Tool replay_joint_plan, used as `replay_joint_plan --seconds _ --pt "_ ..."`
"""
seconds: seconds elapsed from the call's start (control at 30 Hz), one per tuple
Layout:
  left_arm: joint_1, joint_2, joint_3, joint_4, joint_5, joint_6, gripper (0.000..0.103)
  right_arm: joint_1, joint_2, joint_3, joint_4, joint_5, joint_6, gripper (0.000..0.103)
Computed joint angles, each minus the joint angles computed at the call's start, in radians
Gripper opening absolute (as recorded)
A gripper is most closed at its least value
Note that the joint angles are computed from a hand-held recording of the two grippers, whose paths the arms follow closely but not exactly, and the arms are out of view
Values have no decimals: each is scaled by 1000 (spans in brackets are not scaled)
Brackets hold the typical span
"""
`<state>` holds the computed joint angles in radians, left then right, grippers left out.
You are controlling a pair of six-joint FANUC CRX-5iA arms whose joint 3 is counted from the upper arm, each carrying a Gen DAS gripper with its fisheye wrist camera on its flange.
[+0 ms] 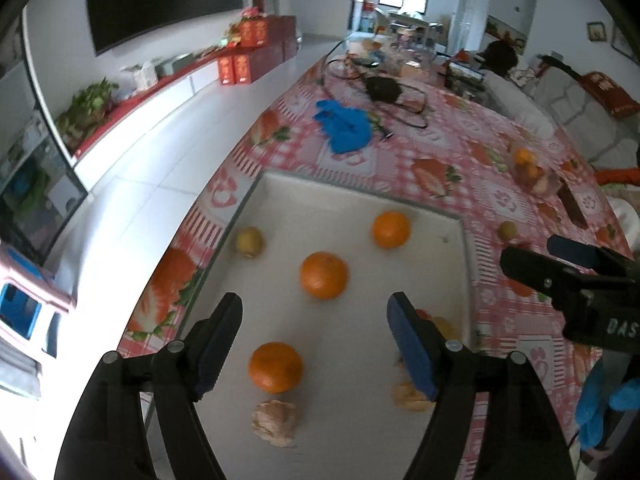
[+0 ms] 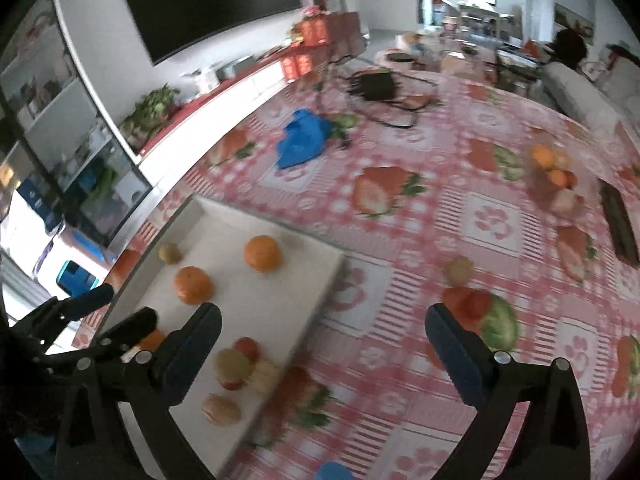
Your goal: Organize fruits
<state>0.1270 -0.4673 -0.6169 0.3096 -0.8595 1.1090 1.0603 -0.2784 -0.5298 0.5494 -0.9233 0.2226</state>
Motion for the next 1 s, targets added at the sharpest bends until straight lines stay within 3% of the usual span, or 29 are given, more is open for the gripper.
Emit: replay_joint_plan --seconds 0.23,0.47,0.7,1.0 --pt "-122 4 45 -38 -2 33 79 -12 -135 -117 -13 -127 -91 102" --pt "-338 90 139 -160 6 136 79 18 -262 -233 -37 -283 -145 102" --pt "-523 279 268 -257 25 266 79 87 -401 -336 -44 -408 -232 102" --pt "-567 508 419 -260 4 396 78 214 -471 -409 8 -475 -322 102"
